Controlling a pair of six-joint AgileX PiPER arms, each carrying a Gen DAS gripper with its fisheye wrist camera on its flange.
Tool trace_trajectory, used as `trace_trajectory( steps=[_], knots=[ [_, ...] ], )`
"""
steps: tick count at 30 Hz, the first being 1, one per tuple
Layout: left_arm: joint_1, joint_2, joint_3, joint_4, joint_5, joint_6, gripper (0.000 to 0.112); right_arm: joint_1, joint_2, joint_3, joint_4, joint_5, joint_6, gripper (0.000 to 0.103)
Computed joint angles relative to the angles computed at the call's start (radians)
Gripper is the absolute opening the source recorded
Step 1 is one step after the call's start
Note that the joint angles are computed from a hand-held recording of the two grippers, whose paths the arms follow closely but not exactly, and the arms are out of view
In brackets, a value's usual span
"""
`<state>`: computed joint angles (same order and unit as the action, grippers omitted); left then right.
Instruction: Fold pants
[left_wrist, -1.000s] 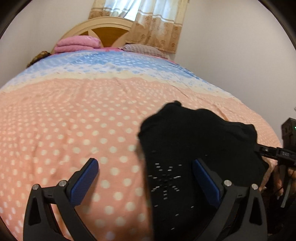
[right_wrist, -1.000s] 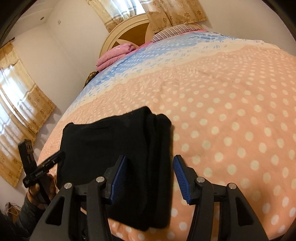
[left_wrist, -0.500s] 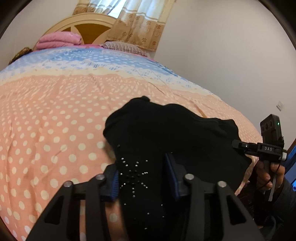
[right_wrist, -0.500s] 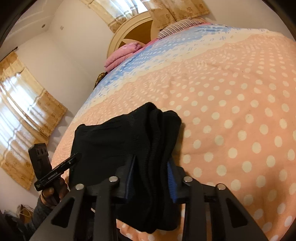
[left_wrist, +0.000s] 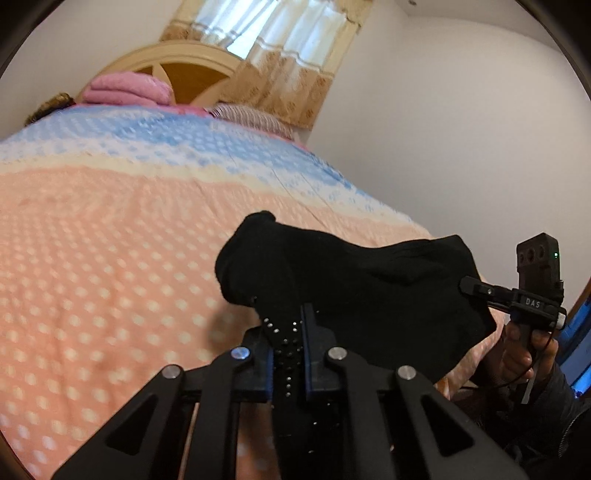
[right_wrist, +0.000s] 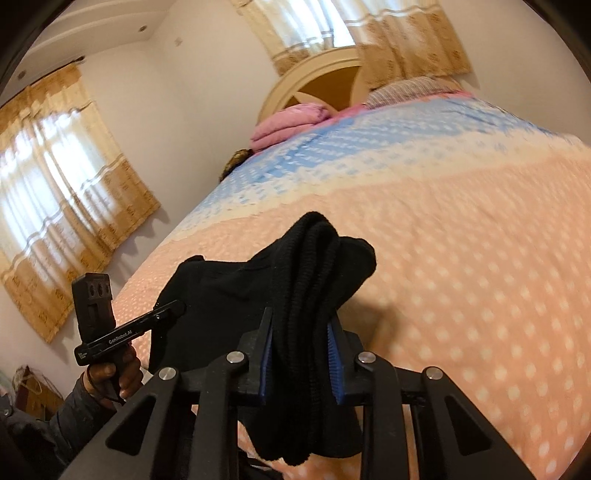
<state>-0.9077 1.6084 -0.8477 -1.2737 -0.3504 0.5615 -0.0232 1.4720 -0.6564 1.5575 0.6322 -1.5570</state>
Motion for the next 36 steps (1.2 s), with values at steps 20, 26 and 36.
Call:
trace_trajectory(
  steps=[20,26,36],
  knots=[
    [0.333,-0.371,0.406,-0.183,-0.104,0.153,0.012,0.563,0.771,-1.089,-0.586,-0.149,0.778,0.026],
    [0.281,-0.172,0.375,-0.226,-0.186,0.124,0.049,0.523,0.894,-1.209,-0.697,-0.074,0.983,0.028],
    [0.306,-0.146,0.438,-0.141,-0.237,-0.007,0.086,0.488,0.938,-1.228,-0.684,-0.039,1.035,0.039]
  ],
)
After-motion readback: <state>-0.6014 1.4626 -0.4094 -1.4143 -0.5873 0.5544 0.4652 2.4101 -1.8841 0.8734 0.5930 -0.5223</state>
